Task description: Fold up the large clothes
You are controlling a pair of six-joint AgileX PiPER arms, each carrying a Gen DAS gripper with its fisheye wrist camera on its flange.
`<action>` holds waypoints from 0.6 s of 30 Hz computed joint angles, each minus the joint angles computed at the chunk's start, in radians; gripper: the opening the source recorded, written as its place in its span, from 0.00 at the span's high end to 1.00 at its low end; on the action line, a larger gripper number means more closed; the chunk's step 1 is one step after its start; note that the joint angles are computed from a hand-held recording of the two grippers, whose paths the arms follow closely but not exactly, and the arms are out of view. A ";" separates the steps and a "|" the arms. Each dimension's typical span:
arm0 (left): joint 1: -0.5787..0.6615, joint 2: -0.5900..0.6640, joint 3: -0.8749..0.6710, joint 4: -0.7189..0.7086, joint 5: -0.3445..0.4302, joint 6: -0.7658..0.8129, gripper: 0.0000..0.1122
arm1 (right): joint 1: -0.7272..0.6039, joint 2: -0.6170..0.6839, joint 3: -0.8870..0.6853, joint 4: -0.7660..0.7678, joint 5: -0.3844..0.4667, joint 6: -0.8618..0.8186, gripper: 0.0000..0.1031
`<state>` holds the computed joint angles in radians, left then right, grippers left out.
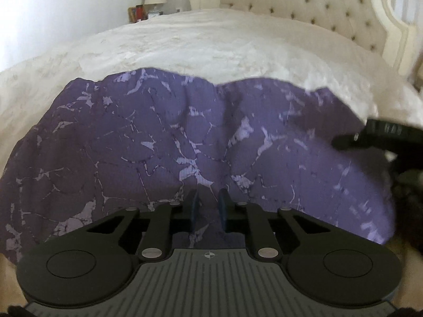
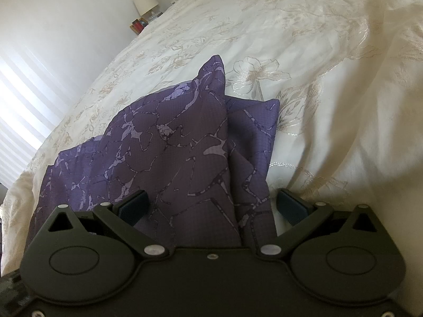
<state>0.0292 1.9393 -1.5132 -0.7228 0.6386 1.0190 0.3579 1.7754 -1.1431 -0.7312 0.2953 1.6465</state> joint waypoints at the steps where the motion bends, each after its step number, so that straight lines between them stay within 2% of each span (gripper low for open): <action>1: -0.003 -0.005 0.025 -0.022 -0.026 0.036 0.85 | -0.003 0.000 0.000 0.006 -0.003 -0.006 0.00; 3: -0.009 -0.023 0.073 -0.059 -0.074 0.108 0.85 | -0.002 -0.002 0.003 0.002 -0.004 0.000 0.00; 5: -0.009 -0.029 0.084 -0.067 -0.084 0.118 0.85 | -0.001 -0.004 0.006 0.001 -0.005 0.006 0.00; 7: -0.001 -0.022 0.059 -0.050 -0.052 0.081 0.85 | -0.005 -0.009 0.012 0.016 -0.014 -0.001 0.00; 10: 0.021 -0.005 -0.027 -0.016 0.044 -0.020 0.85 | -0.013 -0.019 0.025 0.046 -0.033 -0.017 0.00; 12: 0.042 0.010 -0.061 -0.113 0.082 0.009 0.85 | -0.015 -0.024 0.036 0.045 -0.048 -0.004 0.00; 16: 0.024 0.081 -0.162 -0.160 0.077 -0.021 0.85 | -0.014 -0.022 0.033 0.046 -0.049 -0.002 0.00; 18: 0.004 0.150 -0.250 -0.080 0.104 -0.143 0.85 | -0.011 -0.025 0.036 0.048 -0.052 0.002 0.00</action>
<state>0.0335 2.0895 -1.7630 -0.8027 0.7425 0.8755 0.3473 1.7501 -1.1075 -0.6835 0.2434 1.6483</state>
